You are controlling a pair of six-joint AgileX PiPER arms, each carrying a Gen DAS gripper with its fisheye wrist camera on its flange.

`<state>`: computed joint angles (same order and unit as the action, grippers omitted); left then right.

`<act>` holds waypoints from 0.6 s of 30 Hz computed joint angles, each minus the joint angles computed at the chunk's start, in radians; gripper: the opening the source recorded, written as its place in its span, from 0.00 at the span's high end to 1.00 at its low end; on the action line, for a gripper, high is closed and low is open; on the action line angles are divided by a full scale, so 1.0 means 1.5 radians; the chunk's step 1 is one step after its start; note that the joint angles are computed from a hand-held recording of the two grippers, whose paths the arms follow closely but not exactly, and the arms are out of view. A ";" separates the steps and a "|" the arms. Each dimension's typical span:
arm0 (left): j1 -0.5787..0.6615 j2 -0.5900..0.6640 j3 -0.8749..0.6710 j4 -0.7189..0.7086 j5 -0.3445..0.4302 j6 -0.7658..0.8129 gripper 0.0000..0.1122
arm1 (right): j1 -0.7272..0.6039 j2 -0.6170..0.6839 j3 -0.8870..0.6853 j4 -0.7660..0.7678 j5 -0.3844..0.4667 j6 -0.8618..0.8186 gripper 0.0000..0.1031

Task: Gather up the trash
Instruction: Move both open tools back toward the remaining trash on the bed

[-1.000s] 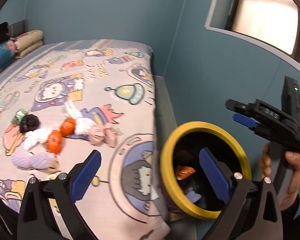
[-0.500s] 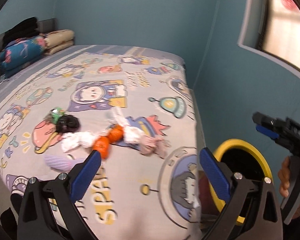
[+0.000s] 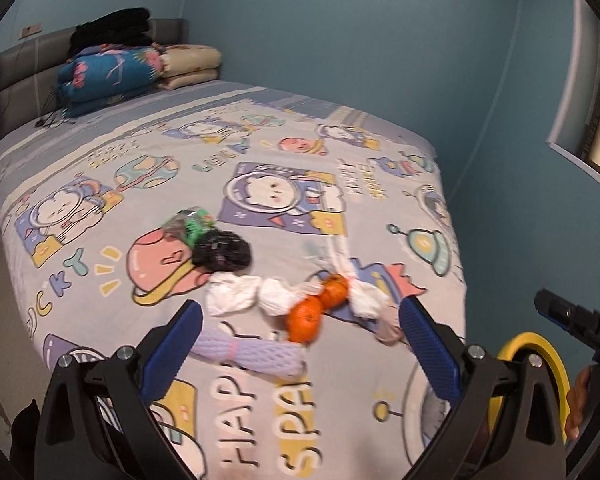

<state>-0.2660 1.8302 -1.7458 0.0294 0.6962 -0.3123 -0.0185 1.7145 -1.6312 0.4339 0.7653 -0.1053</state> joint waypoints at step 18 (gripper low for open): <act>0.110 0.268 -0.315 -0.062 0.157 0.042 0.15 | 0.102 0.246 -0.262 -0.148 0.123 0.081 0.34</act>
<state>-0.1016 2.2325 -2.2185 -0.0643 0.9314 -0.2487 0.1346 2.0837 -2.0237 0.2123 0.9493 0.0169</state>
